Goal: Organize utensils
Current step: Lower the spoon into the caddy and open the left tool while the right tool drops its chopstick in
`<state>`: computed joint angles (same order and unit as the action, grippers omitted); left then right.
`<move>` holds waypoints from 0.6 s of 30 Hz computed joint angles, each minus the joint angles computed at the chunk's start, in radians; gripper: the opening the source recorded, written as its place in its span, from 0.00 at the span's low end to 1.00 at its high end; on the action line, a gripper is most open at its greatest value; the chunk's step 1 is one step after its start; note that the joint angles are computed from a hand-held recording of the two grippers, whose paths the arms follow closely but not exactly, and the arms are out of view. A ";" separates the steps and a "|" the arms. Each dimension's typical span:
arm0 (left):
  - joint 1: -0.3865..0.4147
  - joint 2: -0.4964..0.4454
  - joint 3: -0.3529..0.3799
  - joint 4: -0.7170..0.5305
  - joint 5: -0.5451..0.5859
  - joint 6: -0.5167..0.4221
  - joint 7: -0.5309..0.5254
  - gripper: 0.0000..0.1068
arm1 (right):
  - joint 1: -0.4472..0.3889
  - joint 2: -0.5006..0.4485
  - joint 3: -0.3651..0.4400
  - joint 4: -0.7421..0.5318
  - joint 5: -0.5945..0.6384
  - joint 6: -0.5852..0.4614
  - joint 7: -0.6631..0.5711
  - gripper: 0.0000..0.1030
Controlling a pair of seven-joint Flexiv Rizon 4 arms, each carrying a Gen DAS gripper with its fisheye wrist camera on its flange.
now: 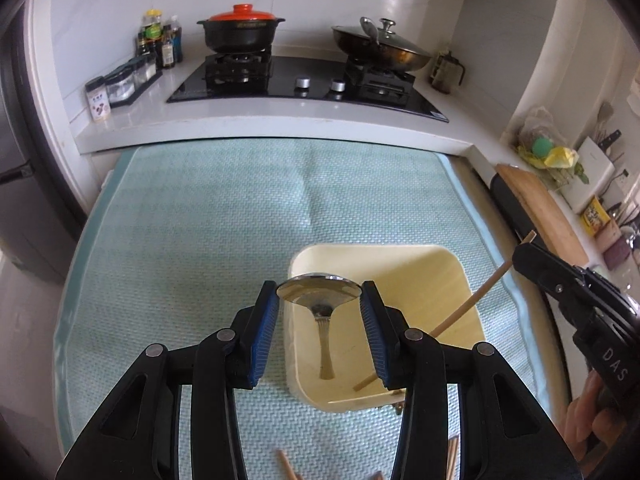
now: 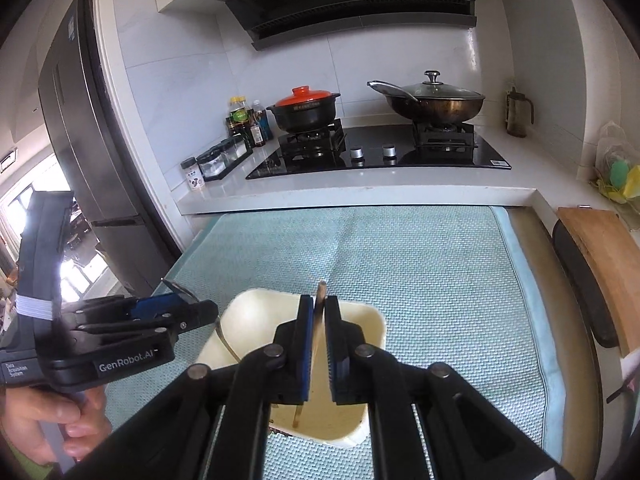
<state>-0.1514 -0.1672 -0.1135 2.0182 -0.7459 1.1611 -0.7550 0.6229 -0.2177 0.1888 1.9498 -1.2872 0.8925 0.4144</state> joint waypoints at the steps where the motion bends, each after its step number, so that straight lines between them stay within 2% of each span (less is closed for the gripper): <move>1: 0.001 0.001 0.000 -0.001 -0.010 0.007 -0.002 0.45 | -0.001 0.001 0.002 -0.002 0.015 -0.006 -0.011 0.07; 2: 0.003 0.005 0.002 -0.004 -0.015 0.008 -0.008 0.54 | -0.001 0.003 0.002 -0.003 0.026 -0.013 -0.018 0.07; 4: 0.007 0.014 0.011 -0.016 -0.007 0.009 -0.033 0.64 | -0.003 0.008 0.004 -0.007 0.052 -0.027 -0.035 0.15; 6: 0.013 0.040 0.017 -0.021 -0.016 0.012 -0.029 0.65 | 0.002 0.024 0.007 -0.014 0.069 -0.066 -0.046 0.49; 7: 0.016 0.060 0.023 -0.019 -0.026 0.008 -0.020 0.67 | 0.005 0.036 0.010 -0.016 0.066 -0.089 -0.045 0.54; 10: 0.015 0.137 0.046 0.007 -0.102 0.025 0.050 0.81 | 0.018 0.079 0.031 -0.028 0.062 -0.173 -0.074 0.55; 13: -0.019 0.248 0.090 0.079 -0.231 0.070 0.199 0.93 | 0.043 0.130 0.072 -0.035 0.040 -0.283 -0.116 0.55; 14: -0.036 0.290 0.112 0.112 -0.271 0.086 0.253 0.94 | 0.055 0.148 0.090 -0.033 0.029 -0.321 -0.127 0.56; 16: -0.062 0.371 0.159 0.178 -0.310 0.086 0.334 0.95 | 0.082 0.182 0.131 -0.021 0.003 -0.396 -0.136 0.64; 18: -0.085 0.459 0.206 0.261 -0.330 0.087 0.403 0.95 | 0.120 0.205 0.178 -0.008 -0.020 -0.491 -0.131 0.77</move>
